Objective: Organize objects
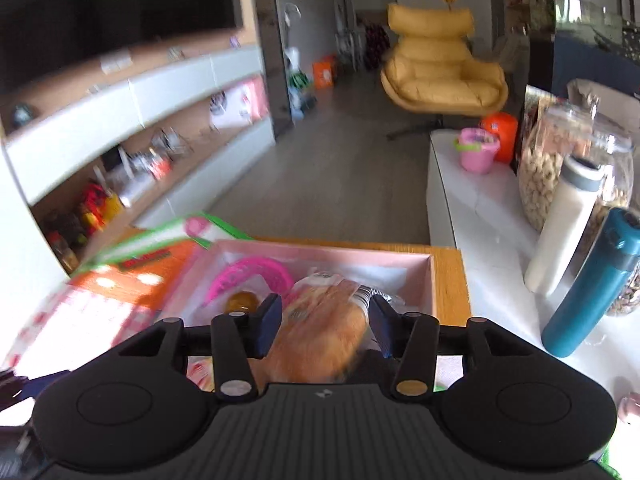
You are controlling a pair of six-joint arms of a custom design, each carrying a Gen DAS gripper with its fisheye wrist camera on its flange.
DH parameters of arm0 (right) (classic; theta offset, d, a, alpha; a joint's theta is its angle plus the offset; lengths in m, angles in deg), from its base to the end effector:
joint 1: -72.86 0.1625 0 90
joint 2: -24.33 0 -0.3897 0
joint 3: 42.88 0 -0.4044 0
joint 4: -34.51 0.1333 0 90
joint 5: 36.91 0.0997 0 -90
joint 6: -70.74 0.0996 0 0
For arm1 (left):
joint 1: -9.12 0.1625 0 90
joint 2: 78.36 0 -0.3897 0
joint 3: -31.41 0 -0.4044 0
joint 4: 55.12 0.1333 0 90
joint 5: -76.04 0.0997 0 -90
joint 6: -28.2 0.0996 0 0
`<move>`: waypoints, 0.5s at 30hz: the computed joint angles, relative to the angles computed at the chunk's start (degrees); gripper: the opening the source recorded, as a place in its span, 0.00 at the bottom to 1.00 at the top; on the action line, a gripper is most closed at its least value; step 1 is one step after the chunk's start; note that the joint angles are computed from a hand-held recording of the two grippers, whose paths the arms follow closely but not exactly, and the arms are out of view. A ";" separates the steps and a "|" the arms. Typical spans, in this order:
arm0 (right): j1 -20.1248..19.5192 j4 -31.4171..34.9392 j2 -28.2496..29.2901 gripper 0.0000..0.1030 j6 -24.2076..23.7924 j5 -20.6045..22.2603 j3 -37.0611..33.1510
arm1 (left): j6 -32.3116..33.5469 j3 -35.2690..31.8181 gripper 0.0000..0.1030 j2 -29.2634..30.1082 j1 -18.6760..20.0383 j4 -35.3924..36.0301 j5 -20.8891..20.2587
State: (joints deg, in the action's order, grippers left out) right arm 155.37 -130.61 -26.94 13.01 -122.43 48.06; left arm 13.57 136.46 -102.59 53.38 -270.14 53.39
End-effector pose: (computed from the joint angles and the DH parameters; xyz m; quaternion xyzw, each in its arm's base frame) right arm 0.0494 -0.7064 0.1853 0.4148 -0.8567 0.2763 0.1326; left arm -0.2139 -0.5229 -0.0348 0.0058 0.7988 -0.5289 0.2867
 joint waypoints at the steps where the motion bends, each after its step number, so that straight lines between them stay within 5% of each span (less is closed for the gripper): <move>1: -0.83 0.03 -1.95 0.49 -1.36 1.43 1.73 | 0.29 -0.32 0.54 0.06 0.07 -0.34 0.10; 5: -4.40 1.83 -7.92 0.66 -7.54 3.42 6.88 | 2.20 -2.76 0.54 0.55 1.00 1.28 -1.08; 9: -6.89 0.45 -9.78 0.64 -12.73 0.88 10.25 | -1.21 -5.39 0.54 0.71 2.60 10.57 -2.03; 13: -7.55 1.01 -9.18 0.48 -14.85 -1.09 11.54 | -1.56 -7.58 0.58 2.28 2.94 15.93 2.43; 15: -7.61 -4.74 -7.91 0.49 -16.29 -1.18 13.22 | 1.86 -7.96 0.70 3.09 2.98 13.94 4.85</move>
